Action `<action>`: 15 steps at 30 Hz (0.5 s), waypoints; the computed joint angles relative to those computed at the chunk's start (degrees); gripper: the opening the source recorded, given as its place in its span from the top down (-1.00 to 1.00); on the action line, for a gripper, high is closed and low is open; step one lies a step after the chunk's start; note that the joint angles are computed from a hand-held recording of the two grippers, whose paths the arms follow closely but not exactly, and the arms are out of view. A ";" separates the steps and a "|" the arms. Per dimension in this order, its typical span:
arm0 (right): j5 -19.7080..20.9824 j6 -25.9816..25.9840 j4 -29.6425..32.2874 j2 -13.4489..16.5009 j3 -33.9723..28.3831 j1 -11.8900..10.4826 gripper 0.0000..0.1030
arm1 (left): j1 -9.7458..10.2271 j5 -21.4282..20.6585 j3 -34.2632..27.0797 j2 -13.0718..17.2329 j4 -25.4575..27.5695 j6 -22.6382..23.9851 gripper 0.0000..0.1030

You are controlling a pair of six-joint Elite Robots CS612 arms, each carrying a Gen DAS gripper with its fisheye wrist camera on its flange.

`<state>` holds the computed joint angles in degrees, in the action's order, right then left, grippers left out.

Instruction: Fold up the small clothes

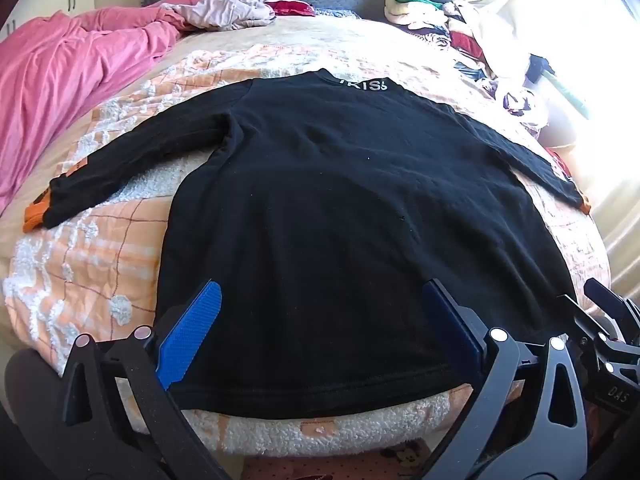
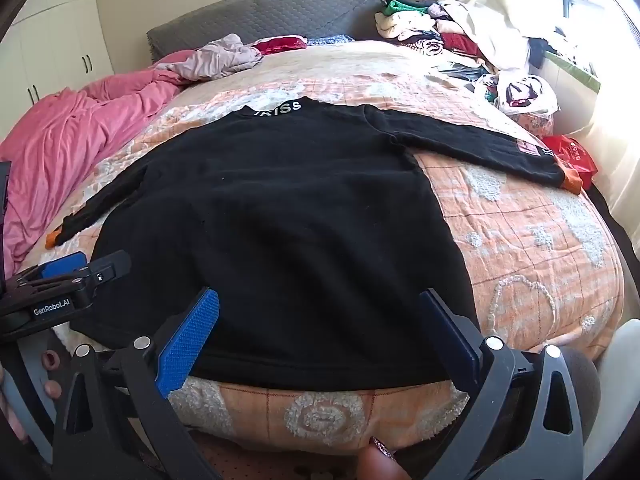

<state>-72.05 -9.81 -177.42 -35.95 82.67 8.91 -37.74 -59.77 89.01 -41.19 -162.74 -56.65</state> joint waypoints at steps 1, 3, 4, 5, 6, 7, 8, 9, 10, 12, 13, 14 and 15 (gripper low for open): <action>-0.08 -0.13 -0.12 0.03 -0.03 0.00 -0.92 | 0.00 0.00 0.02 -0.01 -0.04 -0.07 -0.82; -0.37 -0.30 -0.42 0.09 -0.09 0.03 -0.92 | 0.00 0.08 0.08 -0.03 -0.17 -0.17 -0.82; -0.33 -0.29 -0.68 -0.13 0.41 0.13 -0.92 | 0.07 0.17 -0.08 -0.16 0.17 -0.22 -0.82; -0.34 -0.35 -0.76 -0.18 0.50 0.16 -0.92 | 0.11 0.25 -0.12 -0.19 0.32 -0.40 -0.82; -0.39 -0.37 -0.95 -0.21 0.60 0.19 -0.92 | 0.15 0.22 -0.13 -0.20 0.25 -0.44 -0.82; -0.64 -0.30 -1.28 -0.24 0.72 0.25 -0.92 | 0.22 0.07 -0.15 -0.21 0.23 -0.48 -0.82; -0.97 -0.28 -1.61 -0.28 0.85 0.32 -0.92 | 0.28 -0.05 -0.17 -0.21 0.15 -0.46 -0.82; -0.54 -0.45 -1.89 -0.50 1.45 0.34 -0.92 | 0.15 -0.04 0.07 -0.44 0.17 -0.40 -0.82; -0.45 -0.77 -1.87 -0.66 1.66 0.34 -0.92 | 0.01 0.30 -0.02 -0.28 0.22 -0.41 -0.82; 0.18 -1.20 -0.62 -0.35 0.73 0.14 -0.92 | -0.01 0.24 -0.07 -0.37 0.36 -0.35 -0.82; 0.06 -1.21 -0.74 -0.38 0.79 0.22 -0.92 | 0.02 0.10 -0.08 -0.40 0.36 -0.36 -0.82; -0.09 -1.22 -0.85 -0.40 0.85 0.31 -0.92 | 0.06 -0.02 -0.06 -0.44 0.26 -0.36 -0.82; -0.17 -1.19 -0.95 -0.43 0.91 0.39 -0.92 | 0.09 -0.08 -0.06 -0.49 0.29 -0.37 -0.82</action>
<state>-72.22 -11.00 -178.37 -36.38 83.58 9.30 -37.65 -59.85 88.94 -41.67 -162.44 -57.02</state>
